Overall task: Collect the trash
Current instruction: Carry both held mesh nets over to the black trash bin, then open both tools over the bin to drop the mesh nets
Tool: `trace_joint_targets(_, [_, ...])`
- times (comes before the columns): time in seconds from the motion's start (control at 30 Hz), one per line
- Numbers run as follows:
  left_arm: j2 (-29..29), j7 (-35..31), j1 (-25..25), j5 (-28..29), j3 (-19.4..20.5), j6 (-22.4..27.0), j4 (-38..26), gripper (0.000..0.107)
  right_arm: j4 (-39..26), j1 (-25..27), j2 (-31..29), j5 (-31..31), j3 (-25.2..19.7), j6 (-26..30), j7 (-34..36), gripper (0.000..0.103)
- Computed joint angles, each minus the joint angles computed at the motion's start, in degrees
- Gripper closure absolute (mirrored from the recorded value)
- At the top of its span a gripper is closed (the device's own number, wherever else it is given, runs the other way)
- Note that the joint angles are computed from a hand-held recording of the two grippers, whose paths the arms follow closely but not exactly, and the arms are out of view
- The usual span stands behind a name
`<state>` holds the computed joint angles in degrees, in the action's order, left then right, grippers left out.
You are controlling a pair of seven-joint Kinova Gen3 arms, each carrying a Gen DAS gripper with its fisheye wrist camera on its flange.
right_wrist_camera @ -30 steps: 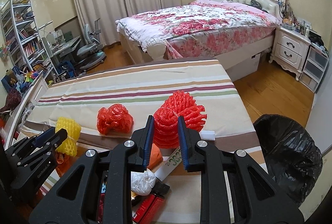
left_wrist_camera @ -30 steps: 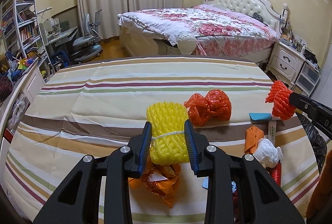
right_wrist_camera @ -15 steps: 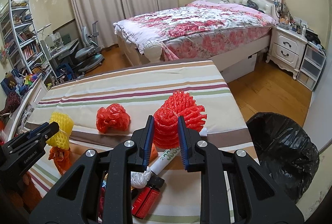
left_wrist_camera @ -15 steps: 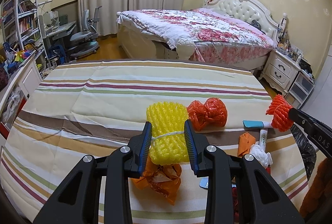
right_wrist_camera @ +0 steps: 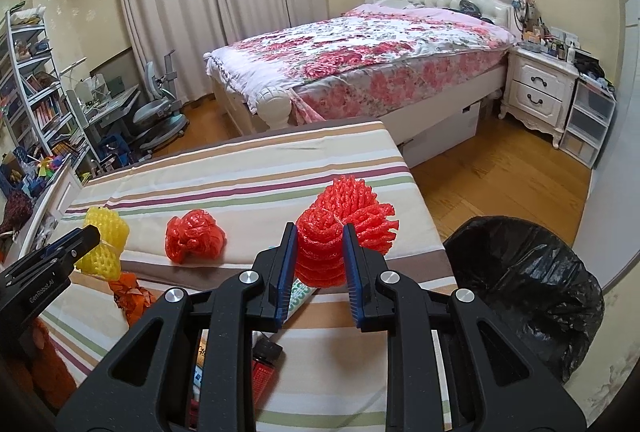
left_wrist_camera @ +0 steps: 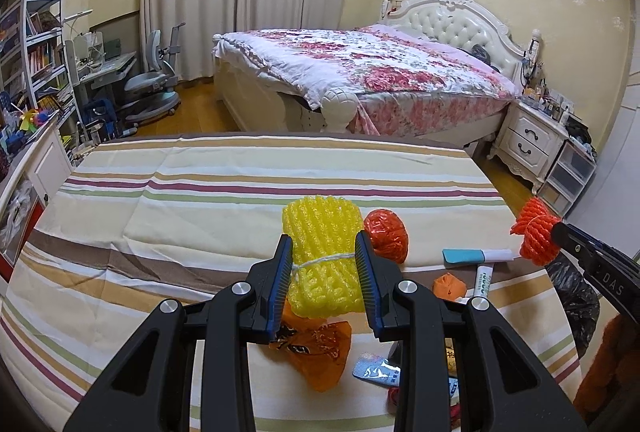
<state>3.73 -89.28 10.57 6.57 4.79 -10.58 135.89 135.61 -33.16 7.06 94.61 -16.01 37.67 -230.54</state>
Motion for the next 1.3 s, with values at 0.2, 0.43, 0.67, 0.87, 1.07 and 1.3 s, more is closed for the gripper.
trace_joint_targets(0.2, [-0.2, -4.0, 2.5, 4.8, -0.8, -0.3, -0.2, 0.074, 1.5, 0.5, -0.8, 0.1, 0.2, 0.3, -1.4, 0.08])
trace_joint_targets(0.43, [0.5, -9.9, 6.8, 11.3, 0.2, -1.7, -1.0, 0.074, 3.0, 1.1, -2.4, -1.8, 0.8, 1.1, -0.7, 0.08])
trace_joint_targets(0.67, [2.0, -10.8, 11.0, 12.5, 1.2, -2.2, -2.7, 0.074, 5.2, 2.0, -4.3, -3.5, 1.6, 1.4, -0.2, 0.08])
trace_joint_targets(0.87, [4.1, -9.2, 13.6, 10.8, 2.7, -2.2, -4.7, 0.074, 6.7, 2.7, -5.0, -6.1, 2.1, 3.1, 0.5, 0.08])
trace_joint_targets(1.07, [6.5, -7.3, 16.5, 8.0, 3.5, -3.1, -6.2, 0.074, 9.2, 4.0, -5.6, -6.8, 3.1, 3.4, -1.4, 0.08])
trace_joint_targets(1.3, [10.9, -7.4, 20.9, 7.3, 3.0, -2.5, -10.2, 0.074, 10.8, 6.2, -5.2, -5.9, 4.2, 2.9, -2.9, 0.08])
